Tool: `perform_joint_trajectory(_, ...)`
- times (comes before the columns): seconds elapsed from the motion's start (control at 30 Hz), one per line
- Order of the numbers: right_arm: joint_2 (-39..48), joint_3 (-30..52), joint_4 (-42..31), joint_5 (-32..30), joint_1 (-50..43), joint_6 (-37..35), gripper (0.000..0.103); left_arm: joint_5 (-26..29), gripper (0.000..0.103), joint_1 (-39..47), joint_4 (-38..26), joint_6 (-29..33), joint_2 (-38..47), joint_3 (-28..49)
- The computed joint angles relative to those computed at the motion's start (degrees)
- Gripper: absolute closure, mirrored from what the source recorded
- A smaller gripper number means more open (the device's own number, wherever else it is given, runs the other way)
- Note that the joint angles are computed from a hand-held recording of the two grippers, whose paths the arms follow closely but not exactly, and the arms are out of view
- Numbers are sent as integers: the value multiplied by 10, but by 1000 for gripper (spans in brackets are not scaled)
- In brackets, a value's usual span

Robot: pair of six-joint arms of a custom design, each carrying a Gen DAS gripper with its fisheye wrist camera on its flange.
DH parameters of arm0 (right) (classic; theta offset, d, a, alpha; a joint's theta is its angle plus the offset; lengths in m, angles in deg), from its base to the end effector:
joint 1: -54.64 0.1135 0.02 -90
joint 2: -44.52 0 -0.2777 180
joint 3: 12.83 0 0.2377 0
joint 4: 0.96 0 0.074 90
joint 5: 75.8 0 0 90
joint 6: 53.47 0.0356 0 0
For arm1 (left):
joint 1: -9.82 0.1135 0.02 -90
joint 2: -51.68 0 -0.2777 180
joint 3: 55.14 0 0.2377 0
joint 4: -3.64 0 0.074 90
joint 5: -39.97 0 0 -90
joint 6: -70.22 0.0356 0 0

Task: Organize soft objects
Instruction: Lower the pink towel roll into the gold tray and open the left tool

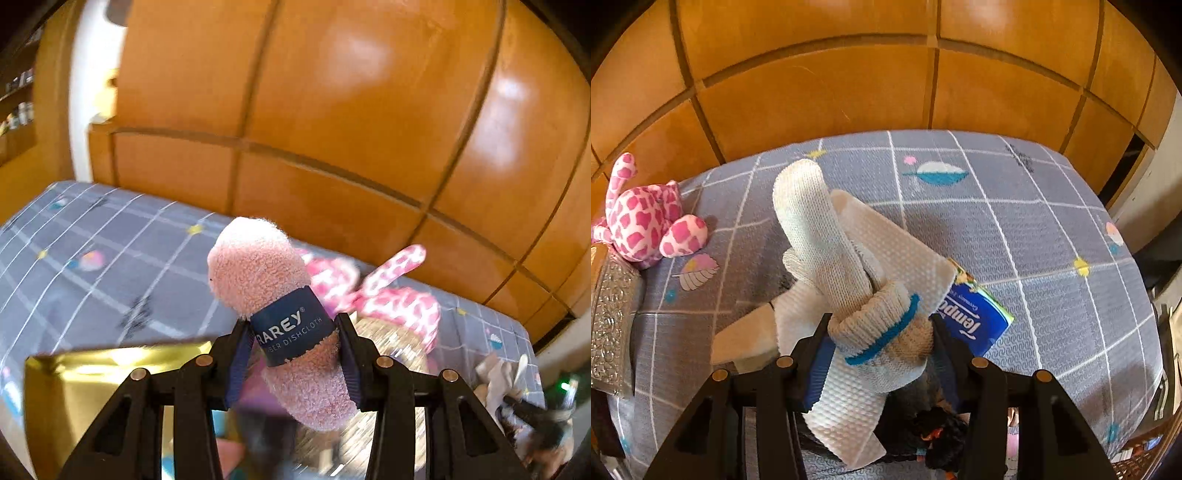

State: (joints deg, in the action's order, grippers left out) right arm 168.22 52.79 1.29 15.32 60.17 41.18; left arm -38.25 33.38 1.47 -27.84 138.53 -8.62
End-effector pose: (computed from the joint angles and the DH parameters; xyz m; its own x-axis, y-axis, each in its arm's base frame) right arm 0.3597 0.0341 0.0521 -0.8277 0.0013 -0.5611 -0.0184 0.9994 0.0294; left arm 0.2469 0.0997 0.1634 -0.5776 -0.4016 -0.7107 -0.3376 0.9102 -0.2399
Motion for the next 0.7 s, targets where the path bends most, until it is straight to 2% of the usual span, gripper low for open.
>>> perform_joint_trajectory(0.13,-15,-26,33,6,8,-9,53,63,58,89,-15,51,-57,-67)
perform_joint_trajectory(0.27,-19,-28,37,7,14,-15,53,121,58,175,9,125,-72,-120)
perform_joint_trajectory(0.37,-20,-27,38,18,24,-24,53,154,58,227,16,152,-18,-133)
perform_joint_trajectory(0.5,-29,-39,55,23,30,-29,53,165,57,308,71,181,77,-153)
perform_joint_trajectory(0.63,-33,-43,61,37,41,-37,53,155,57,358,106,208,101,-161)
perform_joint_trajectory(0.7,-35,-44,64,50,50,-45,53,166,51,383,97,226,102,-155)
